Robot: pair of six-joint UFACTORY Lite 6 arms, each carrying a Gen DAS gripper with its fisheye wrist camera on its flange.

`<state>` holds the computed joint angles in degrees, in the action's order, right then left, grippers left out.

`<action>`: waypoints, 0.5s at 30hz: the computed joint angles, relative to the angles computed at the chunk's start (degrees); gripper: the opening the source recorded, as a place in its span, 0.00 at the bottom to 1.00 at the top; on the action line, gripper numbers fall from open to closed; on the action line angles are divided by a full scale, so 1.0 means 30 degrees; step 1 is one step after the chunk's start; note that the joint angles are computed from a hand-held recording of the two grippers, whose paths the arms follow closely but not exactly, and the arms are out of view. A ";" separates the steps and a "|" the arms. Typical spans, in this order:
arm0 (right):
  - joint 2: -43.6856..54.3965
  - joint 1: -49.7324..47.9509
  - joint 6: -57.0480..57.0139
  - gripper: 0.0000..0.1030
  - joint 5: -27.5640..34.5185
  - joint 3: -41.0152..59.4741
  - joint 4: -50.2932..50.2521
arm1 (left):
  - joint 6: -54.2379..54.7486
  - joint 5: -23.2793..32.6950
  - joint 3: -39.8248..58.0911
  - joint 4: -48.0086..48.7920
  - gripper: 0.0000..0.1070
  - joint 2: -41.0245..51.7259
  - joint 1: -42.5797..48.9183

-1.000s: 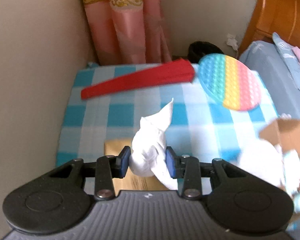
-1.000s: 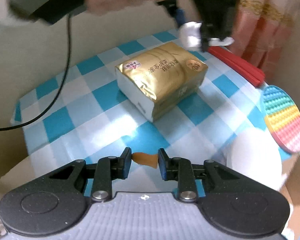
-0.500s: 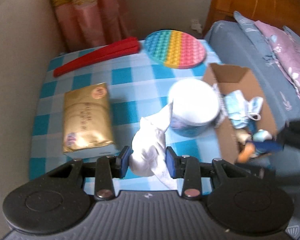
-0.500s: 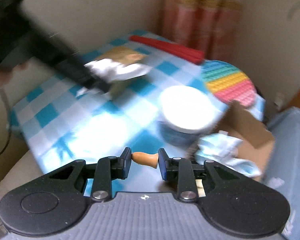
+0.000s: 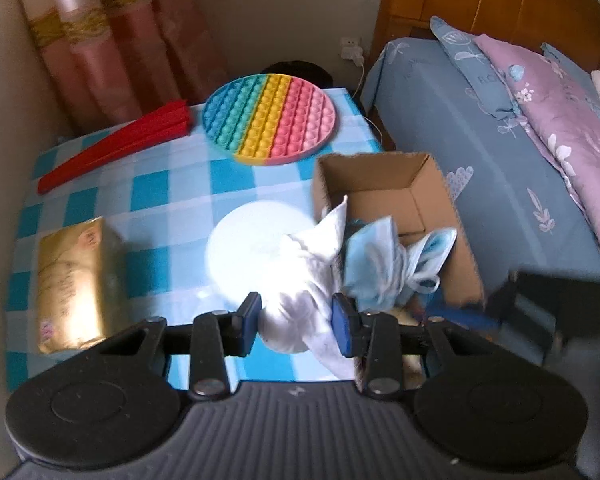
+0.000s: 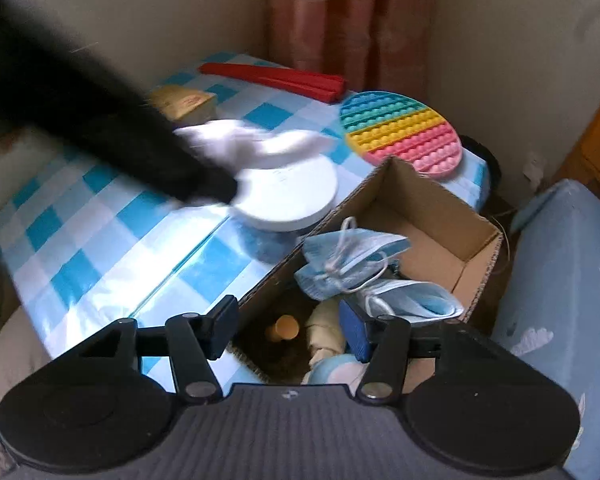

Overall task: Organize soft objects
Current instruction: 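Carry the cloth with left tool while right tool carries the orange piece to the box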

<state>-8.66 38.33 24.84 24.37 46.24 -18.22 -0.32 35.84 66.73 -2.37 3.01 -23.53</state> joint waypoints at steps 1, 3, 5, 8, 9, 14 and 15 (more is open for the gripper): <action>-0.0117 -0.0021 -0.0475 0.63 -0.0196 -0.0218 0.0151 | -0.0722 0.0030 0.0650 0.0385 0.34 0.0641 -0.0427; -0.0772 0.0094 -0.0597 0.65 -0.0339 -0.0879 0.0024 | -0.1837 0.0181 0.1987 0.0790 0.34 0.1965 -0.1115; -0.1537 -0.0125 -0.1534 0.66 -0.0505 -0.1521 0.0659 | -0.2652 0.0457 0.3429 0.0953 0.34 0.3305 -0.1679; -0.2521 -0.0077 -0.1373 0.68 -0.0401 -0.2275 0.0414 | -0.3284 0.0918 0.5557 0.0891 0.34 0.5245 -0.2291; -0.2715 -0.0131 -0.1352 0.68 -0.0461 -0.2463 0.0297 | -0.3500 0.1113 0.6321 0.0856 0.34 0.5917 -0.2494; -0.3416 -0.1071 -0.2781 0.68 -0.1066 -0.3286 0.1456 | -0.4356 0.2052 1.0029 0.1012 0.34 0.9074 -0.3143; -0.3502 -0.1244 -0.3163 0.68 -0.1248 -0.3468 0.1786 | -0.4419 0.2252 1.0707 0.0978 0.34 0.9647 -0.3195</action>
<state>-19.17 34.60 15.36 20.62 35.83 -12.86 -13.58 42.59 98.85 0.57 31.95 -33.11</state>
